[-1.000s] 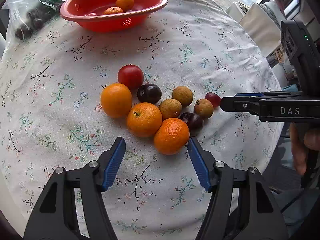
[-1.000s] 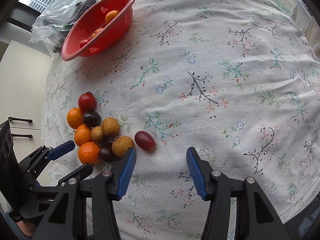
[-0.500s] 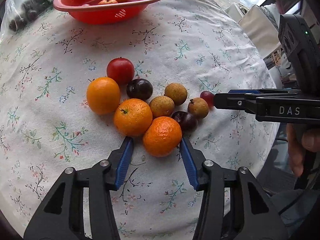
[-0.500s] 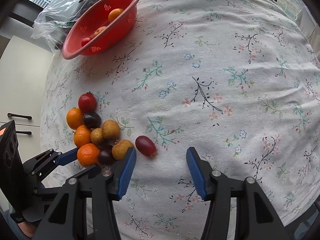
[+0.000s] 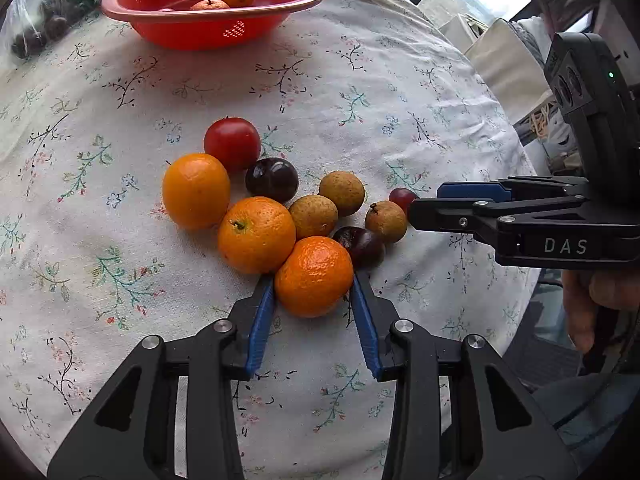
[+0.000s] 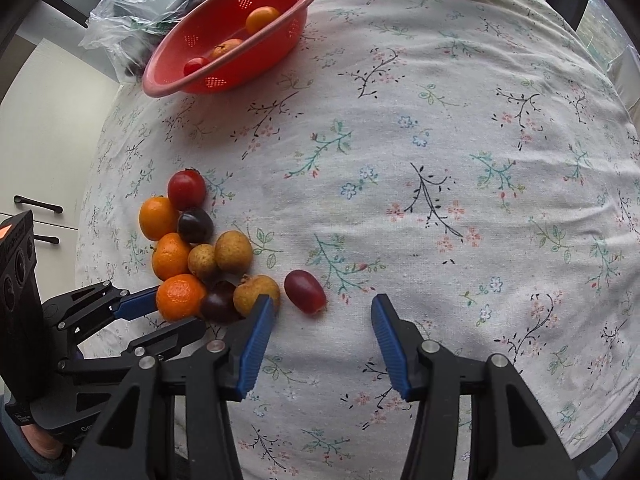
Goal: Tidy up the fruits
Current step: 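Move both open grippers back to the fruit pile, then grasp an orange with the left gripper while the right gripper grasps a red grape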
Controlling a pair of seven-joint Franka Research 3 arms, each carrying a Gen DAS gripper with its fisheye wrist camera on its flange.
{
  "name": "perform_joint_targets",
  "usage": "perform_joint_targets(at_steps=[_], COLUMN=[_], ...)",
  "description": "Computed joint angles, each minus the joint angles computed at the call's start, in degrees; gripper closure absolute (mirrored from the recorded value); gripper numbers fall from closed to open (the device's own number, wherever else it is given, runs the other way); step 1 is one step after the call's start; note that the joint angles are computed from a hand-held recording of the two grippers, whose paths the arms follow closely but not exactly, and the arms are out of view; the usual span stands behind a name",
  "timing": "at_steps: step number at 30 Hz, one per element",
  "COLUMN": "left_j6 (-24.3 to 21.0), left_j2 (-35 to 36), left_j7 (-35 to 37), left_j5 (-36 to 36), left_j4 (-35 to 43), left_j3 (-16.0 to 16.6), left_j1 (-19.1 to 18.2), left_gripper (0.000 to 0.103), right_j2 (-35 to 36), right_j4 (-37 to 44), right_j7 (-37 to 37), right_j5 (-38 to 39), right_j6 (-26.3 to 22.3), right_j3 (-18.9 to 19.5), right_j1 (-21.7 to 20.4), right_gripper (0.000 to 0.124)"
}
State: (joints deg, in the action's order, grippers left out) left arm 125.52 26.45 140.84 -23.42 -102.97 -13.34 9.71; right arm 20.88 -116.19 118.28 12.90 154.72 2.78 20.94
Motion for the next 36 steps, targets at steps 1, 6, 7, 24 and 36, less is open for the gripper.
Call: perform_joint_targets(at_steps=[1, 6, 7, 24, 36], left_j6=[-0.25, -0.72, -0.78, -1.90, -1.02], left_j2=[0.10, 0.26, 0.27, -0.56, -1.36], left_j7=[0.01, 0.81, 0.95, 1.63, 1.57], left_j5=[-0.31, -1.96, -2.21, -2.32, -2.83], left_j4=[0.13, 0.22, 0.24, -0.42, -1.75], left_j3=[-0.06, -0.33, -0.35, 0.57, 0.85], left_j1=[0.18, 0.93, 1.01, 1.58, 1.88], left_gripper=[0.068, 0.068, 0.068, 0.068, 0.068], right_j2=[0.09, 0.59, 0.70, 3.37, 6.77], right_j4=[0.09, 1.02, 1.36, 6.71, 11.72], right_j7=[-0.24, -0.87, -1.08, -10.63, -13.10], right_j5=[-0.17, -1.48, -1.87, -6.62, -21.26], right_j6=[0.10, 0.02, -0.37, -5.90, -10.17], right_j3=[-0.01, -0.53, -0.65, -0.39, -3.38], right_j1=[0.03, 0.27, 0.28, 1.09, 7.34], right_gripper=[0.071, 0.075, 0.076, 0.087, 0.095])
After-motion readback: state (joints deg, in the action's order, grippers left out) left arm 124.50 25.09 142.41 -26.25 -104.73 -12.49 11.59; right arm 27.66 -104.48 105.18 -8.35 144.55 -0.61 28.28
